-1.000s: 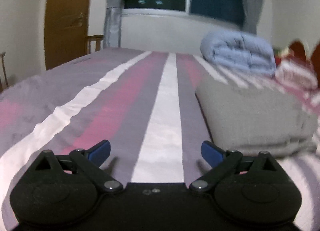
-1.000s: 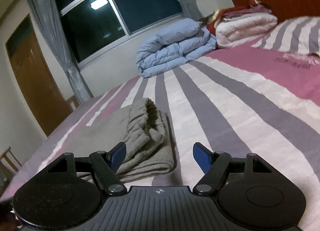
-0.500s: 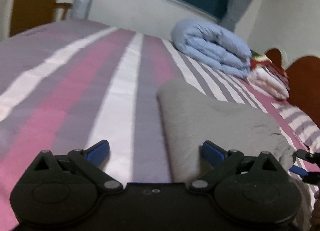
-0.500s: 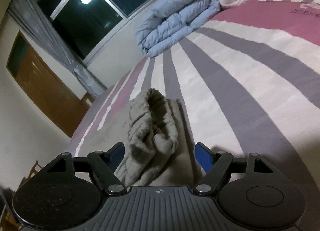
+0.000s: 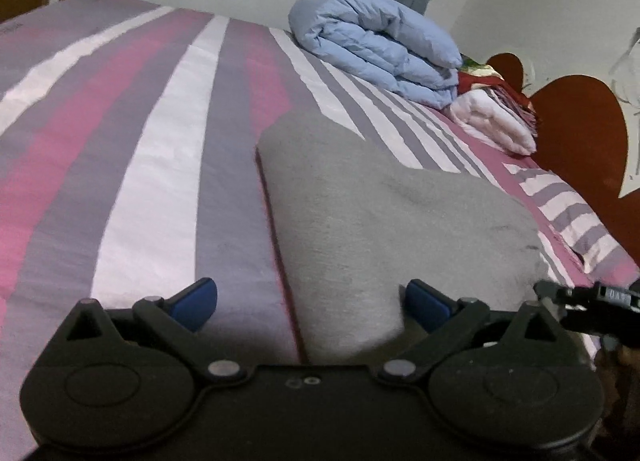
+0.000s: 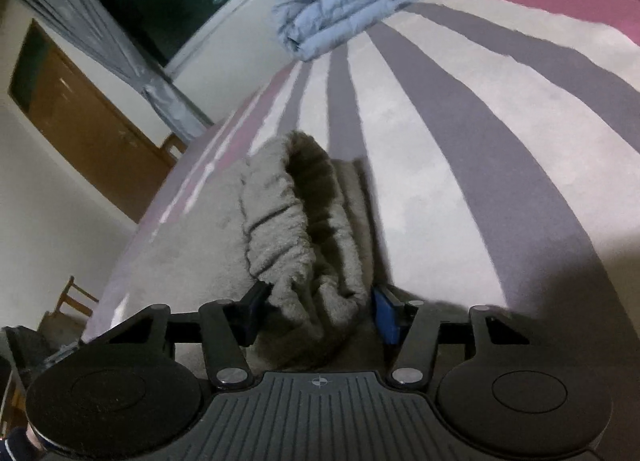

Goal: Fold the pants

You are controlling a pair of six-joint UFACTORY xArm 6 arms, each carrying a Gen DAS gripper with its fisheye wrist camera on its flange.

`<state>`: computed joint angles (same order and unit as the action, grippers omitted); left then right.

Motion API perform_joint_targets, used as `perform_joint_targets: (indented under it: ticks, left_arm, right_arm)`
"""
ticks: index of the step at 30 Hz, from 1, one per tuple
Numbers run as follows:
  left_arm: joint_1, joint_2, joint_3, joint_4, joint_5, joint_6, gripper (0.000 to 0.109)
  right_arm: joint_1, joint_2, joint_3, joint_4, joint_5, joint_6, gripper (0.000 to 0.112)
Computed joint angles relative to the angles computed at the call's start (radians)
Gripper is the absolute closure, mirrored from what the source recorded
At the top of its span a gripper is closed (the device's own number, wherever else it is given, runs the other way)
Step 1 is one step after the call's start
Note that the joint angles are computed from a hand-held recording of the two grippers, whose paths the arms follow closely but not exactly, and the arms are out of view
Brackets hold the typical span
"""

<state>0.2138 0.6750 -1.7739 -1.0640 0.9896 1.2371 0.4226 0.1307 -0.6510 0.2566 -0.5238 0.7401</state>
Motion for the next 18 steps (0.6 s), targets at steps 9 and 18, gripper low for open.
perform_joint_targets:
  ticks: [9,18]
  left_arm:
    - [0.029,0.249,-0.374,0.025,0.297,-0.21,0.059]
    - [0.028,0.201,-0.309,-0.045,0.268,-0.172,0.086]
  right_arm:
    - [-0.12,0.073,-0.09,-0.367,0.039,0.227,0.037]
    - [-0.181,0.078,-0.163,-0.599,0.047,0.326,0.068]
